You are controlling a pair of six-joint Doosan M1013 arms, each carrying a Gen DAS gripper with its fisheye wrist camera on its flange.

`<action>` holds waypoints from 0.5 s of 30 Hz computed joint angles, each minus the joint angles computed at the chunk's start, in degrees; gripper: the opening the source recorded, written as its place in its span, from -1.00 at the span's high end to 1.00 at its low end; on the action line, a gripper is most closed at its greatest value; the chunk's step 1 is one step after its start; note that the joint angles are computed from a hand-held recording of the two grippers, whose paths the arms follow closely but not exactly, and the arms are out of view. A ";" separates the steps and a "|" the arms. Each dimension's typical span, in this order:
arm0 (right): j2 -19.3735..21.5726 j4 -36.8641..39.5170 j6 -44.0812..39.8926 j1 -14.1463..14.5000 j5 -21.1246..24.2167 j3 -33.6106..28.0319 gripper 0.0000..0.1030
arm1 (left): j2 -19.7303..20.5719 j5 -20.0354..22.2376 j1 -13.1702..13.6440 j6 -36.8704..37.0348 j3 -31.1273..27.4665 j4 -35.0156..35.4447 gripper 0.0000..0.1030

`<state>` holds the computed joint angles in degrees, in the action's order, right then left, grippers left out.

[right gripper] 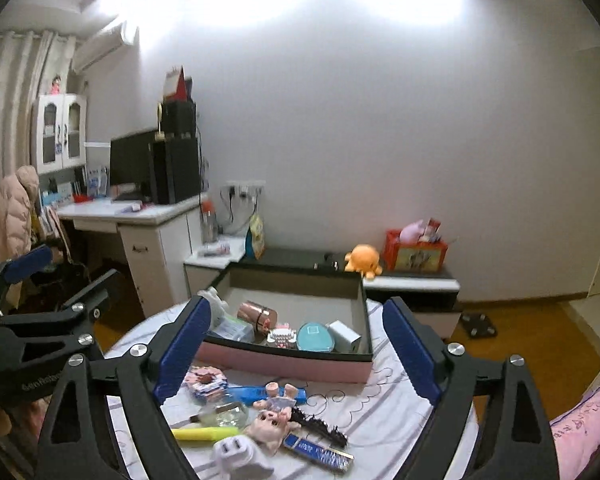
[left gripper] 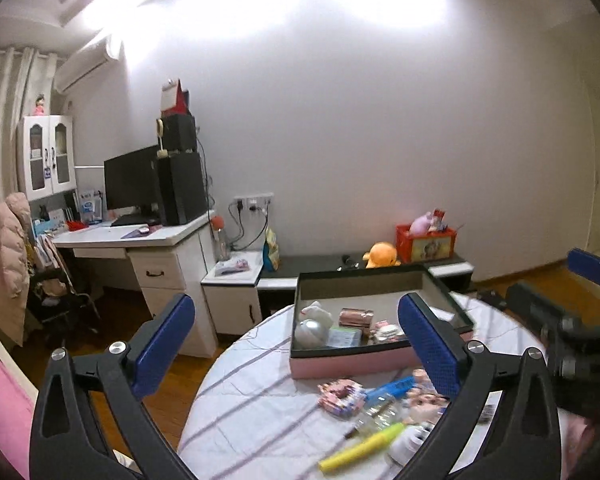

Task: Organize rigid objects
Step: 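Withdraw both tools from the pink box toward the remaining items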

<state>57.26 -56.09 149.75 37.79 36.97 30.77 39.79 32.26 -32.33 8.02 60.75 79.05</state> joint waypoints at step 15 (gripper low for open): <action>-10.41 -30.95 31.75 4.05 4.17 21.43 -1.00 | -6.66 -0.59 -2.90 -22.14 12.95 21.50 -1.00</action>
<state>46.86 -87.05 181.51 41.84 41.14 52.20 33.12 31.67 -35.23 -14.12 73.69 100.56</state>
